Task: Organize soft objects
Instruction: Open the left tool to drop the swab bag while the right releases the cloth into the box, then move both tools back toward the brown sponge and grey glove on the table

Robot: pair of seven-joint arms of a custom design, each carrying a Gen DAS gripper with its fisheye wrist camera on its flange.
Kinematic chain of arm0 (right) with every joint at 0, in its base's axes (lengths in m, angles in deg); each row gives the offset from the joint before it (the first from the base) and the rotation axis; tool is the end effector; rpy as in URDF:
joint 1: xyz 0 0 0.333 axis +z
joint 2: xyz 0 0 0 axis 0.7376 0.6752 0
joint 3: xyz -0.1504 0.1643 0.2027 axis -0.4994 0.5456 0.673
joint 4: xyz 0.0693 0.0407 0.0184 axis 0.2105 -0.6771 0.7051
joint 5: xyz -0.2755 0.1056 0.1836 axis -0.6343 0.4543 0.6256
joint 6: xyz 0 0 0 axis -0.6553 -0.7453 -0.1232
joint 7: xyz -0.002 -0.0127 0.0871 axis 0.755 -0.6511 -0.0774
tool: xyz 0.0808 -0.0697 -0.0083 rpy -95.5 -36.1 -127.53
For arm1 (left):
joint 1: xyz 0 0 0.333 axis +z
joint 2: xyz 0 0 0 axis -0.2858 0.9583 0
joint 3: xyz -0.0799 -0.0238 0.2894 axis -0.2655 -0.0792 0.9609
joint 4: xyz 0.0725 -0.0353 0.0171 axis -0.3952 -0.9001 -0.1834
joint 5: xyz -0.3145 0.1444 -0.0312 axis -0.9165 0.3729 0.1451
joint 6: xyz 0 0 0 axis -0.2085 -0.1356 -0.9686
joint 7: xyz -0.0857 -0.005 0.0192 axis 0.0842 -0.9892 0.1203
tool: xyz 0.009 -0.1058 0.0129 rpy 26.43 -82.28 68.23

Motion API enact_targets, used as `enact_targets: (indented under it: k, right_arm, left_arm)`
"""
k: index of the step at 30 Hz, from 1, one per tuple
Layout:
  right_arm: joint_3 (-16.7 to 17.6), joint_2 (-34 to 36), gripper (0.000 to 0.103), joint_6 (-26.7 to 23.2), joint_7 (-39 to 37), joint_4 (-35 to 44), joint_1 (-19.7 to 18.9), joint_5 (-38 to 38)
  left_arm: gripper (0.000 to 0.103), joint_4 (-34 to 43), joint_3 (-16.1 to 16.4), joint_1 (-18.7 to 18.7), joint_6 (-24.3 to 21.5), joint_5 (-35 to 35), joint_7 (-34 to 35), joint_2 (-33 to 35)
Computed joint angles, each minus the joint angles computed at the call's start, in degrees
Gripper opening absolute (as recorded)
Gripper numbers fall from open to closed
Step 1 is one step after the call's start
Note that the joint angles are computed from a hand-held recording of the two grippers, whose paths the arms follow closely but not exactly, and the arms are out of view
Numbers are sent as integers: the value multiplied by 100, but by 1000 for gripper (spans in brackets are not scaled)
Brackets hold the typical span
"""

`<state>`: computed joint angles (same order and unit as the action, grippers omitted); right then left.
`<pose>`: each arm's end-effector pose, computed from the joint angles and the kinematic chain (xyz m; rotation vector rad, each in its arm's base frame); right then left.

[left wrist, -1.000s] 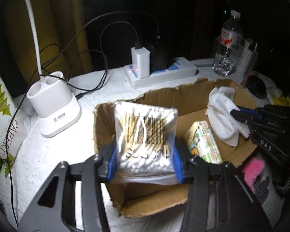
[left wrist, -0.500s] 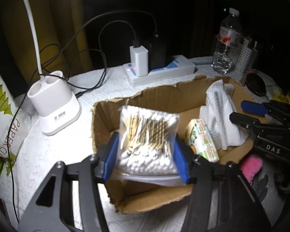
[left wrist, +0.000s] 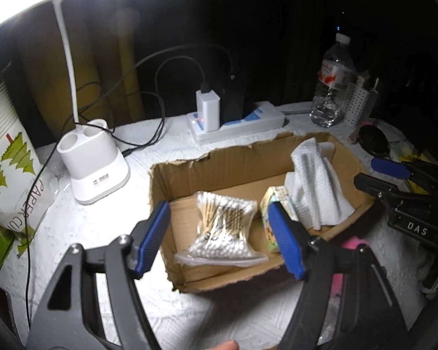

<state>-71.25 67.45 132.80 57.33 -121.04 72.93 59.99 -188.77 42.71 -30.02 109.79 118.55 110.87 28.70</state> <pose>0.5495 0.2902 0.3938 -2.1688 1.3864 -0.4949 0.5445 -0.1792 0.4026 -1.7634 1.8095 -0.7937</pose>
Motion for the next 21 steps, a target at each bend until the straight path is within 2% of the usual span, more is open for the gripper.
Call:
enact_targets:
  k: [6,21]
  right_arm:
    - [-80,-366,52,121,208,-363,82,-179]
    - [108,-1215,52,310,650,-1241,-41,-632]
  left_arm:
    - [71,-228,14,-11,31,441,-430,-319]
    - [71,-712,-650,504,-52,1455,-1453,-958]
